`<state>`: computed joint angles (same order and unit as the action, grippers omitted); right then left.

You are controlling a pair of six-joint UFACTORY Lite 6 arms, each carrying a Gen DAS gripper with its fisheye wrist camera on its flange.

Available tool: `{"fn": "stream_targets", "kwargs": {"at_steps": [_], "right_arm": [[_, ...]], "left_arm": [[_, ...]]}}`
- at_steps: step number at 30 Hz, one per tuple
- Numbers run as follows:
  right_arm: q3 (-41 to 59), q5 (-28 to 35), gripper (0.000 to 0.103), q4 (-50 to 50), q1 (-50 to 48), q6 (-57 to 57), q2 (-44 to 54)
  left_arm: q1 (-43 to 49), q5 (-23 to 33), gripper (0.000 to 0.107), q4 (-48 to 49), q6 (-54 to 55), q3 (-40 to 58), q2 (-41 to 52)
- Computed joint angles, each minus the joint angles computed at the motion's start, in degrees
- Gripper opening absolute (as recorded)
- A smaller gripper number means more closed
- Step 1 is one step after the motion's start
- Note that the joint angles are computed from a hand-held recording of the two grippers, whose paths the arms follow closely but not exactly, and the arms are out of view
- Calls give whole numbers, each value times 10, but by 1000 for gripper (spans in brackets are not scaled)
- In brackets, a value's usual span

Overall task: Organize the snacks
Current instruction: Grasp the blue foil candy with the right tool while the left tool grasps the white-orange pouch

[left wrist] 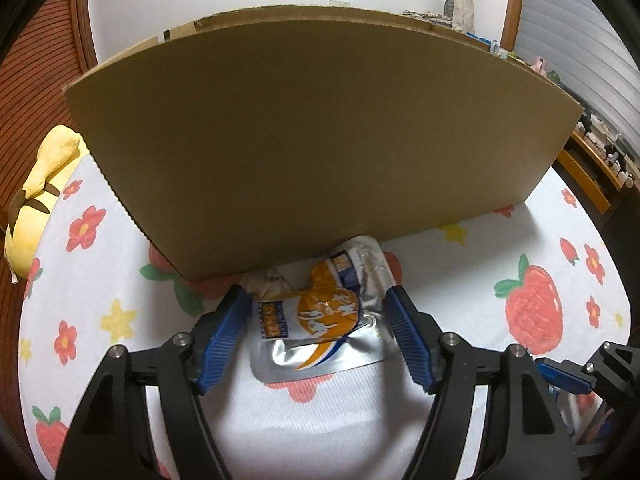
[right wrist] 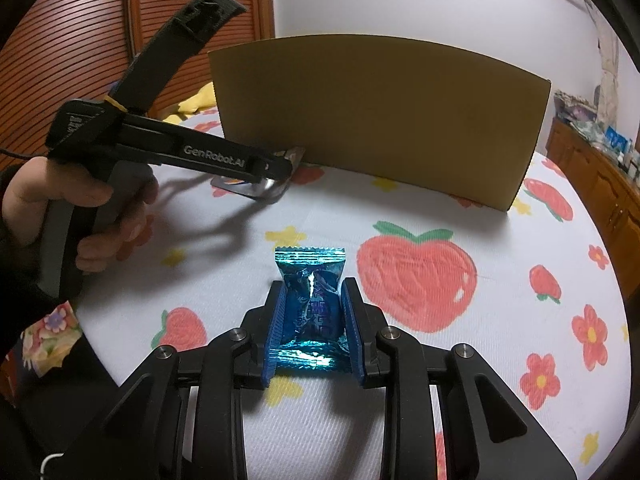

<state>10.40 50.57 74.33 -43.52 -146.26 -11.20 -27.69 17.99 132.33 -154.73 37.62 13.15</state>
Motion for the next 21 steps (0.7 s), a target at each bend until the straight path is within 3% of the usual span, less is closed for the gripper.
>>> {"fn": "stream_targets", "kwargs": {"at_steps": [4,9,12,16,21], "right_arm": [[1,1,25,-2,-3,0,1],[-1,2,26,-2,-4,-3,0],[-1,4,25,-3,-5,-5,1],[-2,5,26,-3,-6,-5,1],[1,4,25,-5,-4,0,1]], "left_arm": [[5,-13,76,15,-18,15,18],[-10,17,78,4,-7,20,36],[-13,24,73,14,-16,14,33],[-24,40,56,65,-74,-31,-3],[-38,66,50,100,-132,-93,-54]]}}
